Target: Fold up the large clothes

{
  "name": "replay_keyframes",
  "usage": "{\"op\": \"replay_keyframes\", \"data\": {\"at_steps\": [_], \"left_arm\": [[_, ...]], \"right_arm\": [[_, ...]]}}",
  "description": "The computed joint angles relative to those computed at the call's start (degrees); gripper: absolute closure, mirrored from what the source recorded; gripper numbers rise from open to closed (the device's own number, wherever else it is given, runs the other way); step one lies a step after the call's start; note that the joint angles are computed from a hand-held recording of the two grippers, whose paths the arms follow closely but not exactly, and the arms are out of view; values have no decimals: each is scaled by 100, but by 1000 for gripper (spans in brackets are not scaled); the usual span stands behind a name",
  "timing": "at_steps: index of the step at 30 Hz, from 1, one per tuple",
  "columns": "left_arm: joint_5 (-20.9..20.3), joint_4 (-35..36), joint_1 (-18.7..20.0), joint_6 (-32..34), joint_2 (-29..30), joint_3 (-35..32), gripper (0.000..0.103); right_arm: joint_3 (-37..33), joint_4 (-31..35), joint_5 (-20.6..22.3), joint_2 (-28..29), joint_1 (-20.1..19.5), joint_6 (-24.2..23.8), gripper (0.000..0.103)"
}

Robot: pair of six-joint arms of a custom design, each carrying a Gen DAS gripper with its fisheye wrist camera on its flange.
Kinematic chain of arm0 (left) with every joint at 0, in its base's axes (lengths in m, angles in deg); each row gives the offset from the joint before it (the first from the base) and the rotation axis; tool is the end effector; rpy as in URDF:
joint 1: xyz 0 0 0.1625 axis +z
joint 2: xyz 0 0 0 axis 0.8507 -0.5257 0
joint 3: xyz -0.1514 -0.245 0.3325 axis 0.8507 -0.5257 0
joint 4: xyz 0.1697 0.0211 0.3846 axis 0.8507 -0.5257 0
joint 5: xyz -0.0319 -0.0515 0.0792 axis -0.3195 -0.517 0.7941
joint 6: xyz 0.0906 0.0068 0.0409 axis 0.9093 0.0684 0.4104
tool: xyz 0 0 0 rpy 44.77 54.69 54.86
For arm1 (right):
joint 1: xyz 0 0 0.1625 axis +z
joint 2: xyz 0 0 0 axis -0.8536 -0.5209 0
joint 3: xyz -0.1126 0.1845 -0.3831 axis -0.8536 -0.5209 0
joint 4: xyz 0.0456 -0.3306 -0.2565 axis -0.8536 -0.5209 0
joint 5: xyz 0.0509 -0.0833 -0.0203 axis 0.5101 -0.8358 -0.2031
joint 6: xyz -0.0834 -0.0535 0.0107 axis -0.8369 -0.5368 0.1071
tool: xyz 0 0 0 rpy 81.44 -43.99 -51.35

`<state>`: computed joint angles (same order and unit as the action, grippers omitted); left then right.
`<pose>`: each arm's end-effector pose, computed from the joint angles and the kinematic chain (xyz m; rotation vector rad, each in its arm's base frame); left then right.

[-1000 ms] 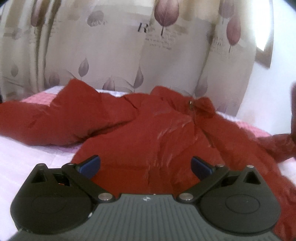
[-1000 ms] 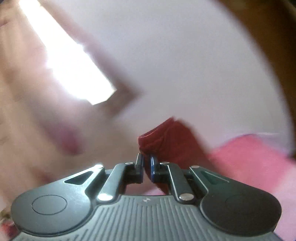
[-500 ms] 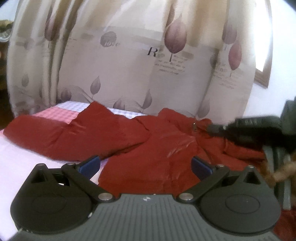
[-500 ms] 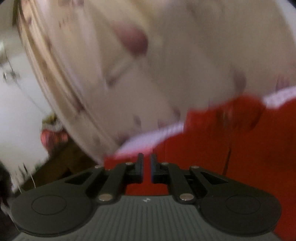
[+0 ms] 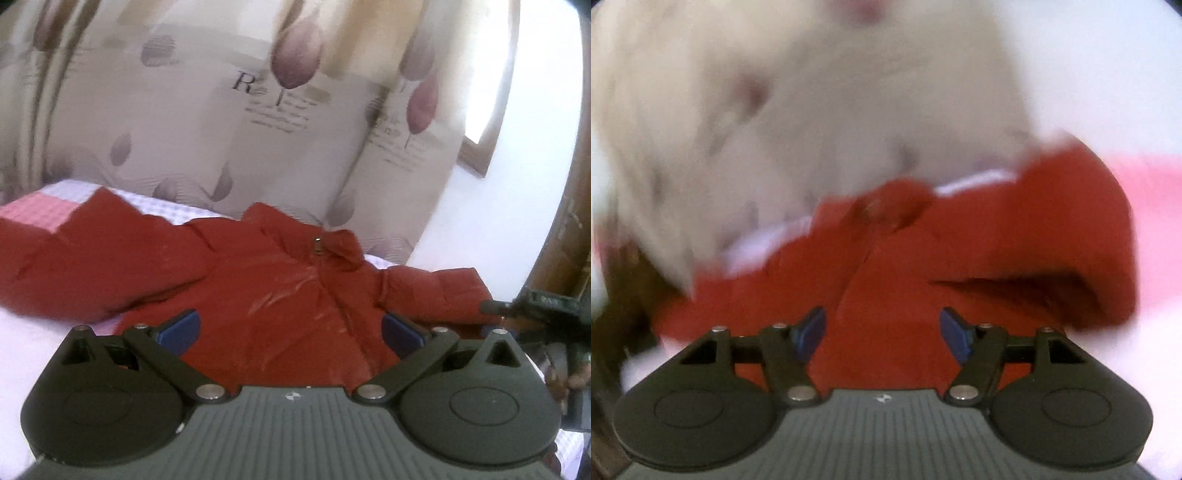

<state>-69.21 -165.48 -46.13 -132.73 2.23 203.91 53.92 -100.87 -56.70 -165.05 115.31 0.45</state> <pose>-0.2800 -0.2876 0.0678 0.5187 2.3560 -1.4252 -0.0555 -0.4097 0.4002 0.2738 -2.8024 1.3096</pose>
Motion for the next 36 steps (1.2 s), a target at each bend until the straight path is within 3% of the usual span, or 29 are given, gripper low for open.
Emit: {"op": "replay_keyframes", "data": {"at_steps": [1,7,9,11,12,13,15,17,19,20,22,25,30,36], "left_arm": [[71,36,24,9,115,-95,0],[280,533,149,-254,463,-244,0],[114,793,313,-341,421,-295,0],[-149,641,437,-312,371,-235,0],[-198,553,490,-319,379,-229,0],[-218,465,512,-352,396,-202,0],[-295,245,560,-304,425,-149,0],[-288,160,547,-367,435,-111,0],[-224,232,484,-568,385,-59,0],[-173,327,422,-718,333,-16,0],[-35,652,238,-1145,159,108,0],[245,1366,-138,-1952,-157,333,0],[358,2204,-358,-2322,-389,371,0],[355,2356,-347,-2288,-309,308,0]], "right_arm": [[-75,-219,-58,169,-2,518,33],[-237,-2088,-777,1397,501,2237,33],[-255,-3119,-1060,1930,651,2955,32],[-234,-3710,-550,2198,439,3626,33],[-288,-3759,-341,2305,390,3765,38],[-365,-3639,-372,2357,422,3673,66],[-490,-3266,-376,2368,486,3464,91],[-447,-3202,104,2296,426,3455,92],[-393,-2865,977,2166,397,3203,92],[-371,-2679,1180,2106,453,3093,92],[-352,-2155,1451,1998,647,2693,92],[-314,-1495,1636,2033,830,2547,92],[-131,-721,1034,2268,912,2068,92],[-337,-316,140,2428,967,2135,97]]}}
